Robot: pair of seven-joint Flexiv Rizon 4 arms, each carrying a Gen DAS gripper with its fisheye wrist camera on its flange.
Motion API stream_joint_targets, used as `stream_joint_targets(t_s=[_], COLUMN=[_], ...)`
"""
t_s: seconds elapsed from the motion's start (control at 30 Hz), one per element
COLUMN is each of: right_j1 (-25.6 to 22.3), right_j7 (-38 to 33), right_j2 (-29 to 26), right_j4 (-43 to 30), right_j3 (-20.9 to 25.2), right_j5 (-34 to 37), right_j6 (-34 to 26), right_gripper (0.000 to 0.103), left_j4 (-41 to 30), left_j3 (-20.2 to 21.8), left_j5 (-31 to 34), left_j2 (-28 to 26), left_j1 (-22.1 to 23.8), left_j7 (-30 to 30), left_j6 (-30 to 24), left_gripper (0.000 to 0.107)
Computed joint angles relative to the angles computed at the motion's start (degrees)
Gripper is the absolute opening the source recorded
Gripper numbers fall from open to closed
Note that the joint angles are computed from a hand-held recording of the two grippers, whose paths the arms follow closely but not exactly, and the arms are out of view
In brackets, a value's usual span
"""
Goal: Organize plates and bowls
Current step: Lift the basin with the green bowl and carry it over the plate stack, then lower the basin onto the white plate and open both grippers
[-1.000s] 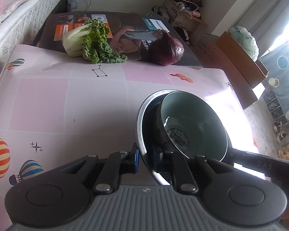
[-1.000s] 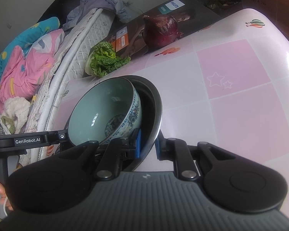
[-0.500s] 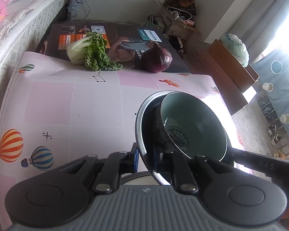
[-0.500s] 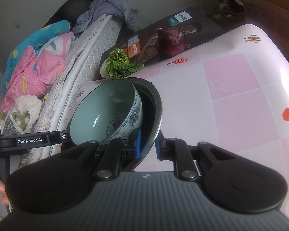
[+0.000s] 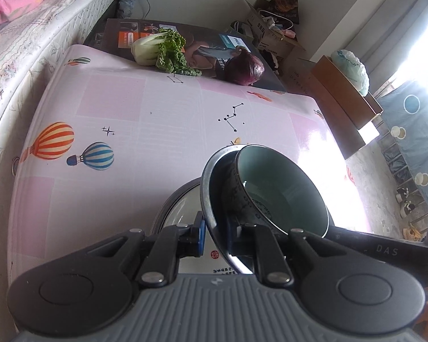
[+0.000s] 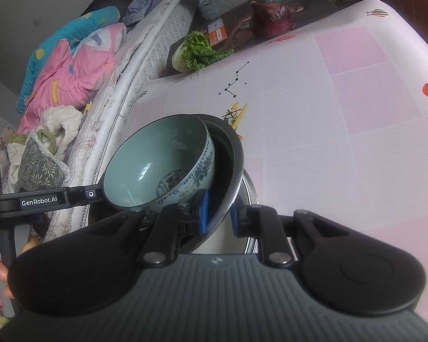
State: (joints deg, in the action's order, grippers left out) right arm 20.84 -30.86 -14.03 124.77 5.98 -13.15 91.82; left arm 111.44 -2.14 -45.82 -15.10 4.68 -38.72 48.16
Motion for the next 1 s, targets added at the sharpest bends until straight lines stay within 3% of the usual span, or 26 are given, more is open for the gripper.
stream_joint_targets(t_s=[0.2,0.23,0.37,0.5,0.6,0.77,0.93,1.0], right_j1=[3.39,4.75,15.04,14.79,14.79,23.41,21.49,24.17], right_j7=[2.62,3.62,11.22,13.33,14.16,21.18,24.92,26.57], right_j2=[0.59,0.69,1.96,1.78,1.59,2.88,3.50,3.95], right_j4=[2.49,2.98,6.55,6.81,6.82,8.78,9.41,10.40], right_j3=[-1.78,-3.28,-16.38,-16.50,-16.23,-27.59,-26.33,-29.66], right_j5=[-1.88,-3.11,-13.40,-16.12,-17.19,-27.09,-30.44,-32.34], right_j6=[0.29,0.36,2.39,2.63,2.80,3.41,4.71,6.21], right_gripper=[0.017,0.017,0.017,0.018,0.018,0.018,0.022,0.024], left_j4=[3.35,3.55,4.83,5.83,6.55,7.91,10.63,11.63], left_j3=[0.98,1.07,1.07,1.06,1.28,1.20,1.51,1.83], left_j5=[0.24,0.34,-0.31,-1.11,-1.34,-4.71,-9.47,-11.03], left_j2=[1.56,1.58,1.86,2.37,2.80,4.40,7.24,8.45], left_j1=[0.12,0.20,0.22,0.02,-0.02,0.31,-1.17,-1.85], left_j7=[1.12,1.14,2.48,3.75,4.68,8.74,14.26,15.84], left_j6=[1.13,0.95,1.78,3.44,4.59,4.27,7.83,9.09], left_gripper=[0.014,0.015,0.015,0.015,0.022,0.028,0.047,0.054])
